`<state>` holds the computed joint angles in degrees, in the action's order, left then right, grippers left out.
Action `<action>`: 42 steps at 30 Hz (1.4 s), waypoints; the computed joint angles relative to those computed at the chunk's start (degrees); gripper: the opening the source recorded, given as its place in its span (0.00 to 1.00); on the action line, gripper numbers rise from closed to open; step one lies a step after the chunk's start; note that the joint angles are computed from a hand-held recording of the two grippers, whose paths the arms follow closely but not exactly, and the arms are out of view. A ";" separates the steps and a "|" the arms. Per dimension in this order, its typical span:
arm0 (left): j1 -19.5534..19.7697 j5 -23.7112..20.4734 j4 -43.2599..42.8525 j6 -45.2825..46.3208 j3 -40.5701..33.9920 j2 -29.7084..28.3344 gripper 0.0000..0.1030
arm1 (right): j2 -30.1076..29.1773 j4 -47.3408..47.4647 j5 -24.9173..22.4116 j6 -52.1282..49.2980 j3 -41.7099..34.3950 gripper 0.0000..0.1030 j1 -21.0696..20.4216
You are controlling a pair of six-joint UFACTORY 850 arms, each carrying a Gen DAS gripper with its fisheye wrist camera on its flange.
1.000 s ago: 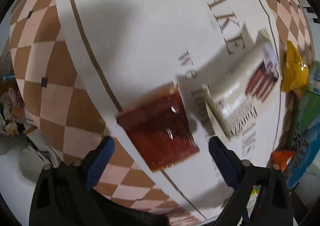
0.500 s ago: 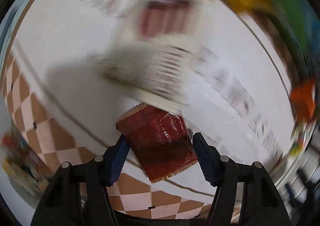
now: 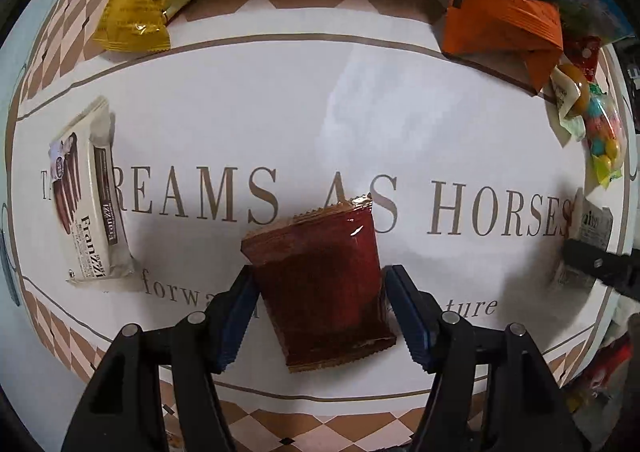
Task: Organize snacks
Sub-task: 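Grasp the dark red packet with left tool while right tool grasps white itz packet, then carry the dark red packet and white packet with both tools toward the box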
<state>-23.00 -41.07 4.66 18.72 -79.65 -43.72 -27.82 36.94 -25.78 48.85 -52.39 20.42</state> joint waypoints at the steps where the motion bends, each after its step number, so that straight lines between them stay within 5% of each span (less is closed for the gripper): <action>1: -0.22 -0.62 -1.05 -0.06 -0.57 -0.23 0.65 | -0.36 -0.17 0.17 0.20 -0.23 0.98 0.08; 7: 2.96 -5.28 -5.07 1.08 -6.95 -3.59 0.67 | -2.08 -12.02 -2.01 13.11 -3.37 0.95 1.14; 11: 6.94 -6.26 -5.23 3.45 -10.21 -4.74 0.52 | -2.37 -19.45 -3.96 19.62 -5.35 0.77 2.10; 21: 5.76 -2.53 -4.64 5.91 -5.96 -0.17 0.52 | 1.60 -16.59 1.30 17.54 -1.44 0.74 2.64; 27: 5.80 -3.89 -9.62 11.78 -6.69 3.06 0.52 | 5.24 -18.33 2.50 17.13 -1.66 0.74 2.56; 36: 4.90 -10.81 -20.77 19.92 -19.45 3.96 0.52 | 11.58 -30.93 0.75 20.20 -7.87 0.74 -0.34; 42: 3.02 -11.69 -22.19 19.04 -32.35 -1.25 0.52 | 9.48 -38.24 -3.60 20.73 -16.90 0.74 -3.11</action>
